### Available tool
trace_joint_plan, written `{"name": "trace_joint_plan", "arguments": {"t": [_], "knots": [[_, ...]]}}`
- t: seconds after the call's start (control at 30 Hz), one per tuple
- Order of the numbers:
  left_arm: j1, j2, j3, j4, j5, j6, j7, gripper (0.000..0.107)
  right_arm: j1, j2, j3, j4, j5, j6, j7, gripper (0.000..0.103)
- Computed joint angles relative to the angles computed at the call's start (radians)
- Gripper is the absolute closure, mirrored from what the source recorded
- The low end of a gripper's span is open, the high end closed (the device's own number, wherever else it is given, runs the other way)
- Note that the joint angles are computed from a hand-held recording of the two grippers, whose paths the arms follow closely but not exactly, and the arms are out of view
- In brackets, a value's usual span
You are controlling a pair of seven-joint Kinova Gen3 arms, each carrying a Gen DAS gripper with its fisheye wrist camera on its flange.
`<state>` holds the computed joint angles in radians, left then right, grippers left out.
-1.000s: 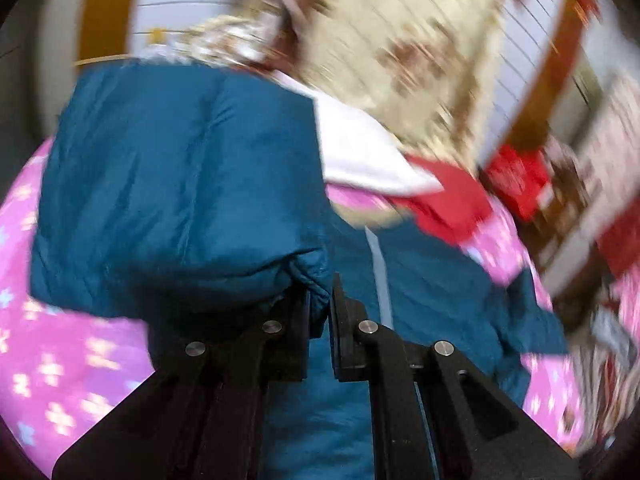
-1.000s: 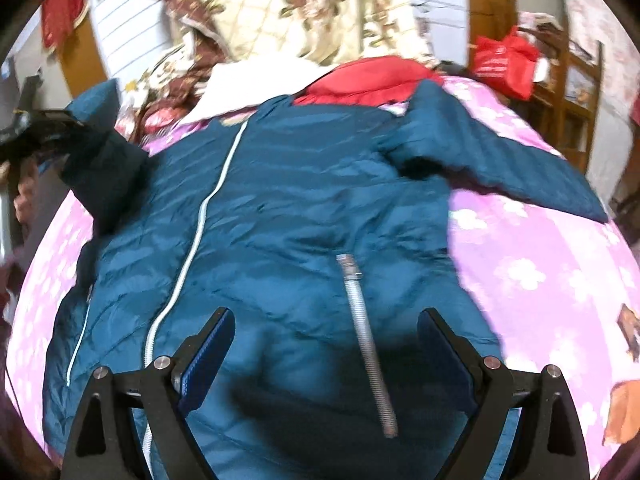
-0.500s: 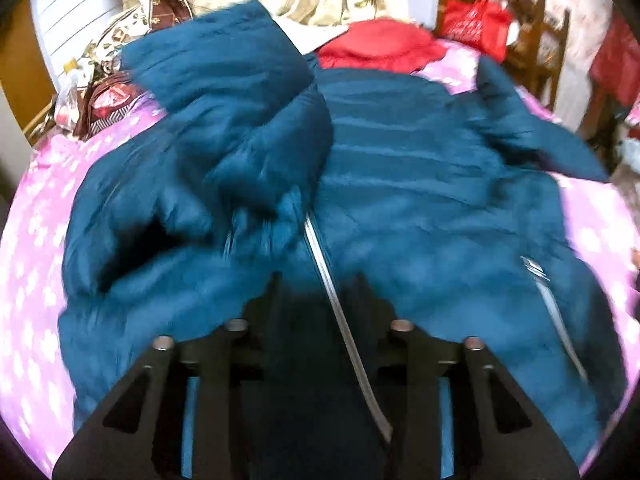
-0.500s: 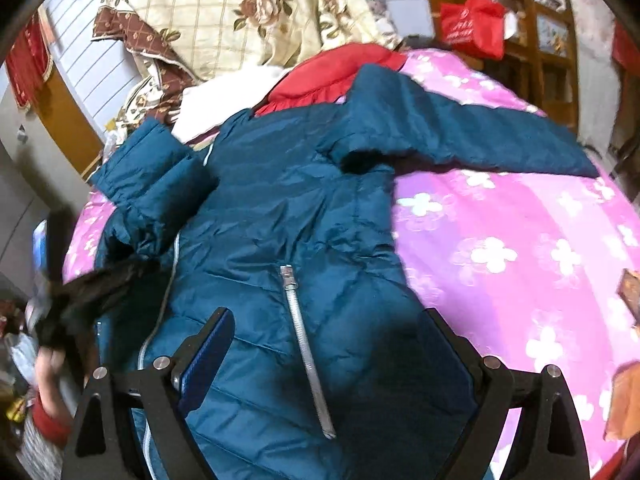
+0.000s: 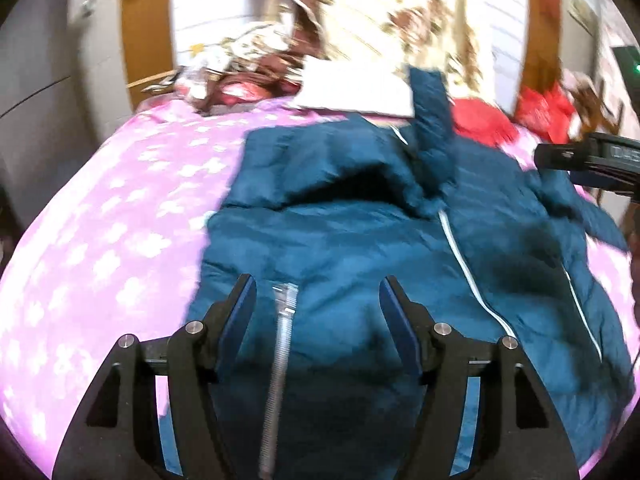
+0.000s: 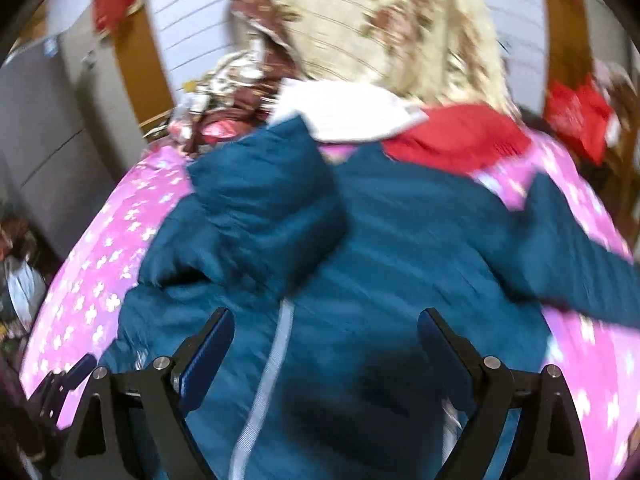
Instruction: Fold large clothes
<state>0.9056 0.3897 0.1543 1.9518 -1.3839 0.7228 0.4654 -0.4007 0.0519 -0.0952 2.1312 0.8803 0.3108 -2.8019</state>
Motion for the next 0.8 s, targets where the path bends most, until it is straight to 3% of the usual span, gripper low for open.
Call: {"name": "trace_joint_plan", "arguments": {"t": [0.17,0.23,0.3,0.33,0.37,0.4,0.43,0.5,0.6,0.7,0.8], "knots": [[-0.033,-0.014,-0.008,0.057,-0.061,-0.018,0.098,0.043,-0.223,0.182,0.078,-0.217,0.159,0.203,-0.161,0.012],[-0.045,-0.017,0.002,0.063,-0.047,-0.01,0.096,0.043,-0.244,0.26,0.084,-0.309,0.132,0.267,-0.152,0.012],[-0.067,-0.018,0.006,0.063,-0.043,-0.041,0.098,0.043,-0.191,0.337,0.037,-0.398,0.053,0.306,-0.083,0.012],[-0.083,-0.022,0.006,0.067,-0.043,-0.073,0.1,0.043,-0.151,0.372,-0.004,-0.444,0.018,0.347,-0.042,0.019],[-0.094,-0.026,0.004,0.073,-0.044,-0.099,0.103,0.044,-0.124,0.396,-0.033,-0.479,-0.001,0.387,-0.002,0.055],[-0.1,-0.026,0.002,0.076,-0.047,-0.115,0.106,0.044,-0.102,0.424,-0.056,-0.511,-0.012,0.427,0.039,0.073],[-0.099,-0.026,0.001,0.077,-0.045,-0.115,0.105,0.044,-0.092,0.44,-0.061,-0.54,-0.034,0.464,0.08,0.084],[-0.087,-0.021,-0.001,0.074,-0.04,-0.094,0.096,0.044,-0.095,0.422,-0.015,-0.557,-0.066,0.497,0.134,0.089],[-0.066,-0.013,-0.001,0.07,-0.042,-0.051,0.103,0.044,-0.106,0.337,0.087,-0.492,-0.06,0.424,0.094,0.091],[-0.062,-0.009,0.001,0.069,-0.048,-0.041,0.118,0.044,0.013,0.242,0.057,-0.397,-0.029,0.302,0.014,0.091],[-0.076,-0.005,0.0,0.067,-0.045,-0.068,0.121,0.044,0.152,0.241,0.027,-0.341,-0.127,0.18,0.043,0.091]]}}
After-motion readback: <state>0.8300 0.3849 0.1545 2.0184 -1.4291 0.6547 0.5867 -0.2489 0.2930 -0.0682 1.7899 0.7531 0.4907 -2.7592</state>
